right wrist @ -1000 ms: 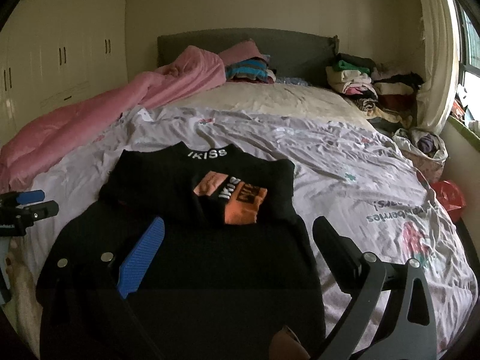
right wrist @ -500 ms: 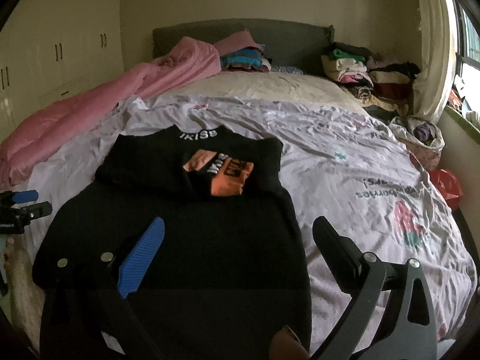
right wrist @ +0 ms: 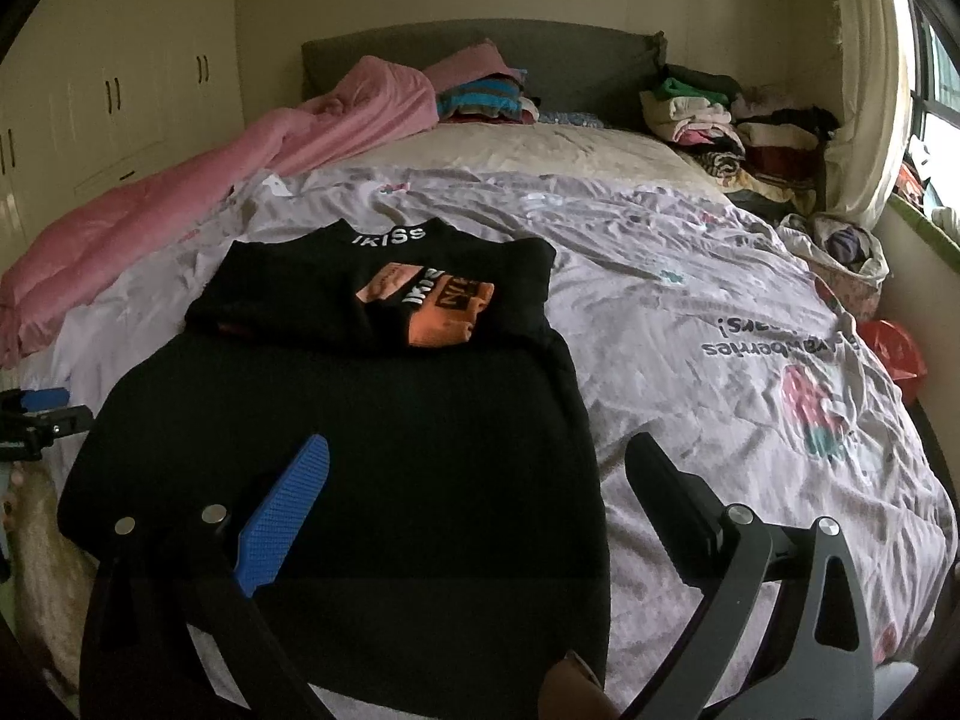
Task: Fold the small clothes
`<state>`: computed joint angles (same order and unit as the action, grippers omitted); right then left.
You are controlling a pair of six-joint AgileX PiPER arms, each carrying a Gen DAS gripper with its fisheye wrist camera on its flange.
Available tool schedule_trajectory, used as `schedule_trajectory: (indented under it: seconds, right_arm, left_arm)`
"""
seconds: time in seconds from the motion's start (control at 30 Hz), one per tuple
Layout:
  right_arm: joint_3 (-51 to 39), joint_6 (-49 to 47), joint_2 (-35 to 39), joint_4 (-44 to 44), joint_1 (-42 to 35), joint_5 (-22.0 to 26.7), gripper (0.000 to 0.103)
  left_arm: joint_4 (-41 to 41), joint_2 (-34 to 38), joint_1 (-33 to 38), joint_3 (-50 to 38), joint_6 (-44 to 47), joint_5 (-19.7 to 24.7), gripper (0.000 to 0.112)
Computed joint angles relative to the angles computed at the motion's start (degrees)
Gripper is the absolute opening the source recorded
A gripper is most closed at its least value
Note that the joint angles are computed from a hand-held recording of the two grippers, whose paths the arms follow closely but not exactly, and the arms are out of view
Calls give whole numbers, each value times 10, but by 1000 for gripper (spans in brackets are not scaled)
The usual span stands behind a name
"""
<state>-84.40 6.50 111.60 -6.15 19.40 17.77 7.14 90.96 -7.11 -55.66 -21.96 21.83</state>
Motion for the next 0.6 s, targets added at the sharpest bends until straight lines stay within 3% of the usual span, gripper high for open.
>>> schedule_trajectory:
  seconds: [0.4, 0.6]
  right_arm:
    - [26, -19, -10, 21, -5, -7, 98]
    - [29, -24, -11, 25, -4, -7, 98]
  left_arm:
    - [-225, -35, 55, 58, 218, -3, 93]
    - [-346, -43, 83, 85, 344, 11, 60]
